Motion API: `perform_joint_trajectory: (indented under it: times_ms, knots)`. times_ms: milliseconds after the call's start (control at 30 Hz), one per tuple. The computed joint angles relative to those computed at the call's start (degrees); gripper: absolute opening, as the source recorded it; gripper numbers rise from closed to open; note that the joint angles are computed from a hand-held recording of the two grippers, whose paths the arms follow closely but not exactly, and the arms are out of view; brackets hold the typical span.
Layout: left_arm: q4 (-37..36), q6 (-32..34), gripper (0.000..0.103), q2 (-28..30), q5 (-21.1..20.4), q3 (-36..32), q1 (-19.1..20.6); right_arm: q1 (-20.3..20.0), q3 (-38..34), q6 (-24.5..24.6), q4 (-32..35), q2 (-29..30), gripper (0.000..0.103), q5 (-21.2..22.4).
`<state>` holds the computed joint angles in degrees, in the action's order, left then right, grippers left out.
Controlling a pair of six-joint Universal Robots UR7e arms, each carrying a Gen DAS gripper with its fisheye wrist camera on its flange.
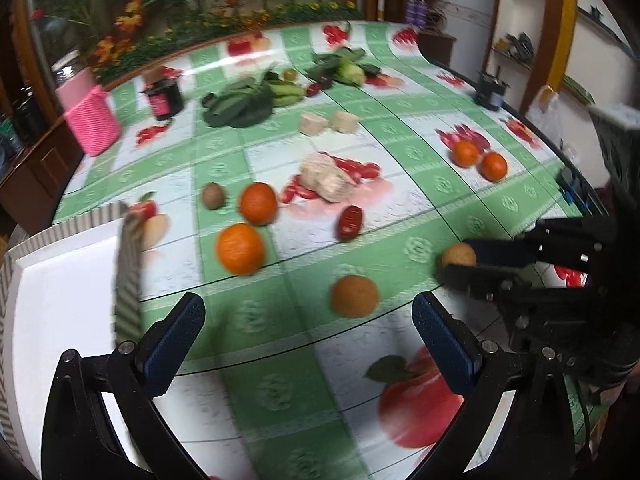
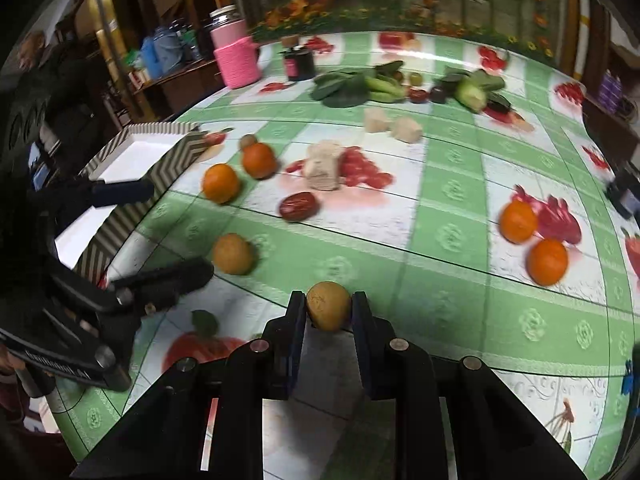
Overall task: Organize fruits
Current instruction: 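Grasp a tan round fruit with the right tool while the left grasps a brown round fruit, then carry both held fruits over the white striped-rim tray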
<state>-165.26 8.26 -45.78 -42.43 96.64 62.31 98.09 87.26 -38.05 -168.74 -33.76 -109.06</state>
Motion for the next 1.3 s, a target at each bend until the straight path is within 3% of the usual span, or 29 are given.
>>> perform_joint_trajectory:
  times_ms: [100,300,433,500,567,600,1300]
  knots:
    - [1.47,0.28,0.103,1.02,-0.26,-1.15,0.08,-0.28,0.02,0.04,-0.14,-0.35,0.024,-0.36]
    - [3.92,-0.97,0.09,2.14,0.15,-2.78,0.61,-0.47,-0.28,-0.08,0.3,-0.48,0.024,0.7]
    - [5.23,-1.54,0.061,2.4,-0.27,-3.29,1.06,-0.5,-0.7,0.02,0.76,-0.19,0.024,0.5]
    - [5.3,-2.03,0.053,2.08,-2.18,-3.25,1.44,-0.58,-0.66,0.47,1.0,-0.3,0.024,1.03]
    - [4.63,-1.49,0.031,2.06,-2.41,-3.05,1.35,-0.51,-0.47,0.32,0.63,-0.29,0.024,0.92]
    - [4.25,-1.2,0.026,2.06,-2.36,-2.88,1.25,-0.52,-0.36,0.34,0.46,-0.29,0.024,1.02]
    - [0.2,-2.47,0.026,-3.04,1.62,2.13,-0.47,1.89,0.88,0.99,0.47,-0.41,0.024,3.13]
